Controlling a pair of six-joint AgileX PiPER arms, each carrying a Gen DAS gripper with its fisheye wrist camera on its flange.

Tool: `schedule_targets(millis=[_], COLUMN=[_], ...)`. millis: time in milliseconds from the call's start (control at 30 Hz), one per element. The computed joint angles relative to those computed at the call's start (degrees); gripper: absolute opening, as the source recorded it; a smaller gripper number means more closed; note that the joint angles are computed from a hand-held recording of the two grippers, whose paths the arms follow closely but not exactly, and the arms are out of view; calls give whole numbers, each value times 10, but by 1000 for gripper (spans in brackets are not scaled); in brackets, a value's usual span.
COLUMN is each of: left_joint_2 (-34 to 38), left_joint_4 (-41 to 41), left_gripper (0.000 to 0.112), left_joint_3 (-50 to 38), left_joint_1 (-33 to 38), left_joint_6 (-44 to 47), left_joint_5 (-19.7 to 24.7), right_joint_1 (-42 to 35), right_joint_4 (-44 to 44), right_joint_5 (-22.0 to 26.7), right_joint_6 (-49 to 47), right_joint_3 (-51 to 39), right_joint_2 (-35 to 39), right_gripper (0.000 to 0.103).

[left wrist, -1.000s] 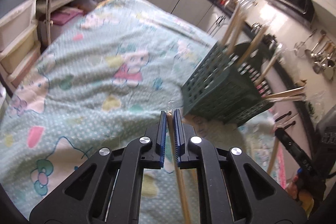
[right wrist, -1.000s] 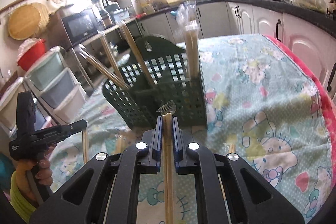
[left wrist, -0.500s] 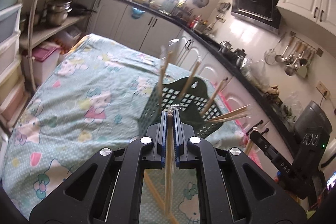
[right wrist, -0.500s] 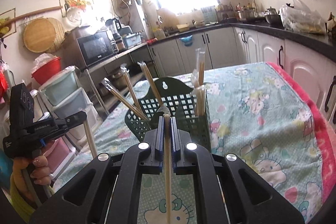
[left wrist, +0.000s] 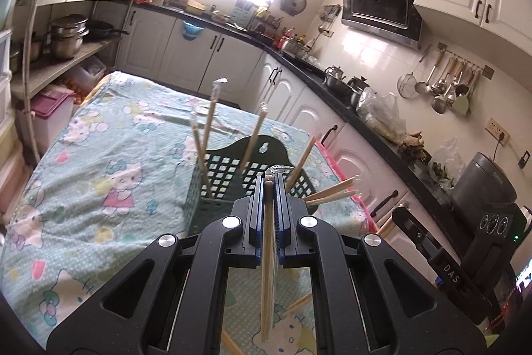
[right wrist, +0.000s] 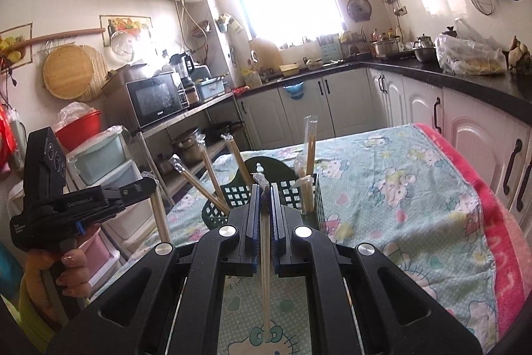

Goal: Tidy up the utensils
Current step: 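Lift the chopstick in the right tool over the caddy while the left tool carries its chopstick there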

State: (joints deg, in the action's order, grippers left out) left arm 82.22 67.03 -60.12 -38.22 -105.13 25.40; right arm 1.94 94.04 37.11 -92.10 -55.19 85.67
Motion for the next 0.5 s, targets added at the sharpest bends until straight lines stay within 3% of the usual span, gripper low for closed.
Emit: schedule_targets(millis=[500], left_joint_2=[46], left_joint_4=[-32], left_gripper=[3], left_joint_3=[-95], left_joint_1=[-7], left_joint_6=[80], left_joint_5=[14], right_joint_1=[-21], right_joint_4=[39], right_joint_5=[16], right_joint_6=[-18], right_joint_3=[-11], right_joint_2=[-16], right_gripper=[6])
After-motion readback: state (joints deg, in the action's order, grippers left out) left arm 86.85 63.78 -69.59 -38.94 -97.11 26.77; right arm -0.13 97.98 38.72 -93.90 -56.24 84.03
